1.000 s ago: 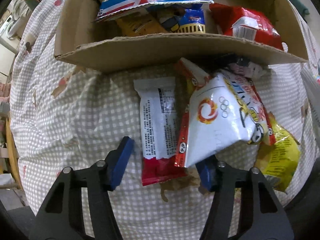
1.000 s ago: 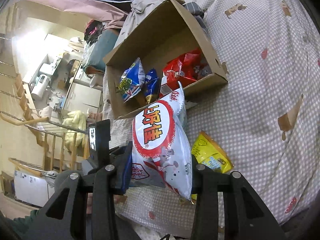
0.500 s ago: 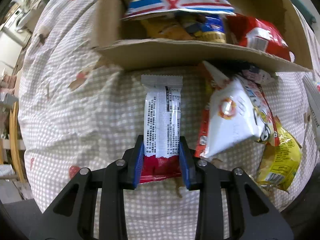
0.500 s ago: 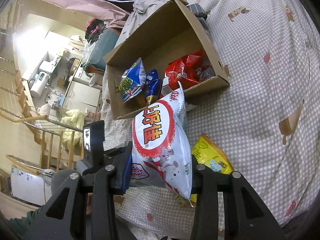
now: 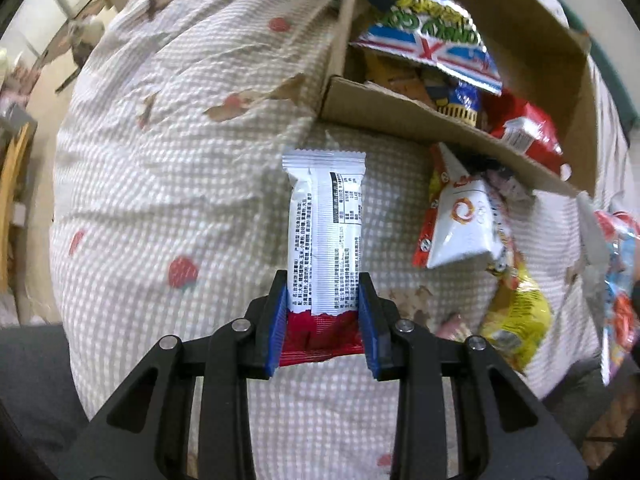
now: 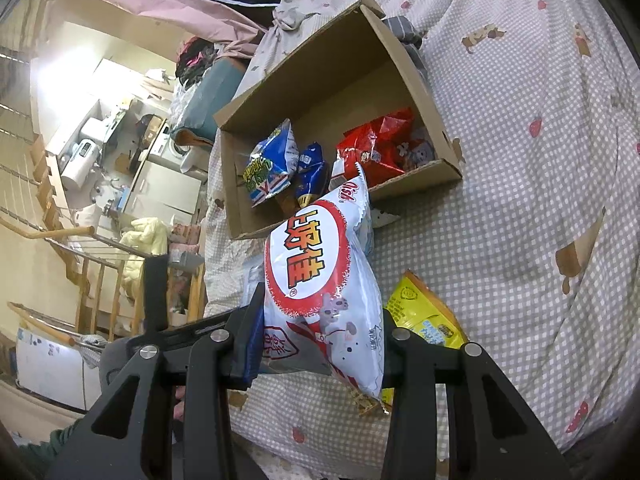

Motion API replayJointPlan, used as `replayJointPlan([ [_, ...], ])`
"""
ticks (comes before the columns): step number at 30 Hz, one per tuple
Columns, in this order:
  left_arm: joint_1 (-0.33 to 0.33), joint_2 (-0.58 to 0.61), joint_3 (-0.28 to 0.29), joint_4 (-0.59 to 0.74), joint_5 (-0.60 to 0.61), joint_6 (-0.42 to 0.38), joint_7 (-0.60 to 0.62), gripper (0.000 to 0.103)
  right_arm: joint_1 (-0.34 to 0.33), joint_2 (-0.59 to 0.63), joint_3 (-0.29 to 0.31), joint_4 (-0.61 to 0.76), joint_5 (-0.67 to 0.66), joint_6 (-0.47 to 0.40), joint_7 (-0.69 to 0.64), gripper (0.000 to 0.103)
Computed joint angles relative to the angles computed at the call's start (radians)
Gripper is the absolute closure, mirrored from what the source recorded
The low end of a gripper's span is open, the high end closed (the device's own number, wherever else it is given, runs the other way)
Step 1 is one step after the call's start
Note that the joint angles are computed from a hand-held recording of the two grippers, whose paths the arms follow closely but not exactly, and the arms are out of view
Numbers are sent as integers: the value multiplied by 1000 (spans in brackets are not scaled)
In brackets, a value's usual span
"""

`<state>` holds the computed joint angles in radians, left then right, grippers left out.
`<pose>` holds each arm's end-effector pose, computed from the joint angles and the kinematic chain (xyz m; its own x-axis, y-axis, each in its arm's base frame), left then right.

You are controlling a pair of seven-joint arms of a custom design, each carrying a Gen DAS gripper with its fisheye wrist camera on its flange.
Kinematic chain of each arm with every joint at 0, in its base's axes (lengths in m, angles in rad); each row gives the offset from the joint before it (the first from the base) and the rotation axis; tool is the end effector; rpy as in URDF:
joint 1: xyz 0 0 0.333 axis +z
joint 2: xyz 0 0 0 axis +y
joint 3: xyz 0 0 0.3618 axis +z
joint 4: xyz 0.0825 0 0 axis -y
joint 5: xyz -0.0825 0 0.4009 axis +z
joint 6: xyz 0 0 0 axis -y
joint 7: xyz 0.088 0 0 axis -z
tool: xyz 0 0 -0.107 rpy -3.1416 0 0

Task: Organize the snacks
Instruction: 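Carry the snack bar and white bag over the box with both tools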

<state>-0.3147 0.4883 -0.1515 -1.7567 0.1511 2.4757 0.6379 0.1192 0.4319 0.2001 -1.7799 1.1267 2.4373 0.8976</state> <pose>0.6466 -0.3107 0.3473 0.3572 -0.9203 0.1596 -0.9066 -0.3827 -0.1777 0.6758 0.2085 0.3752 0.2374 -0.6684 -0.7049 -0.9414 0.0207 -0.3368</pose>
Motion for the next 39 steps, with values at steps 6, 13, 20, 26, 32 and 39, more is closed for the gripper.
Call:
replayJointPlan([
  [6, -12, -117, 13, -132, 44, 93, -72, 75, -1, -11, 6, -6, 20, 4, -49, 62],
  [13, -43, -162, 32, -131, 189, 89, -163, 75, 0, -16, 1, -7, 46, 10, -67, 62],
  [20, -78, -136, 43, -39, 332, 56, -208, 75, 1, -36, 4, -27, 106, 75, -122, 62],
  [26, -81, -102, 42, 40, 379, 39, -178, 75, 23, -80, 1, -60, 238, 209, -271, 62],
  [32, -79, -57, 48, 126, 386, 32, -121, 75, 50, -74, -9, -33, 242, 270, -330, 62],
  [39, -80, 24, 58, 240, 349, 18, -37, 75, 52, -8, 5, 52, 147, 294, -274, 62],
])
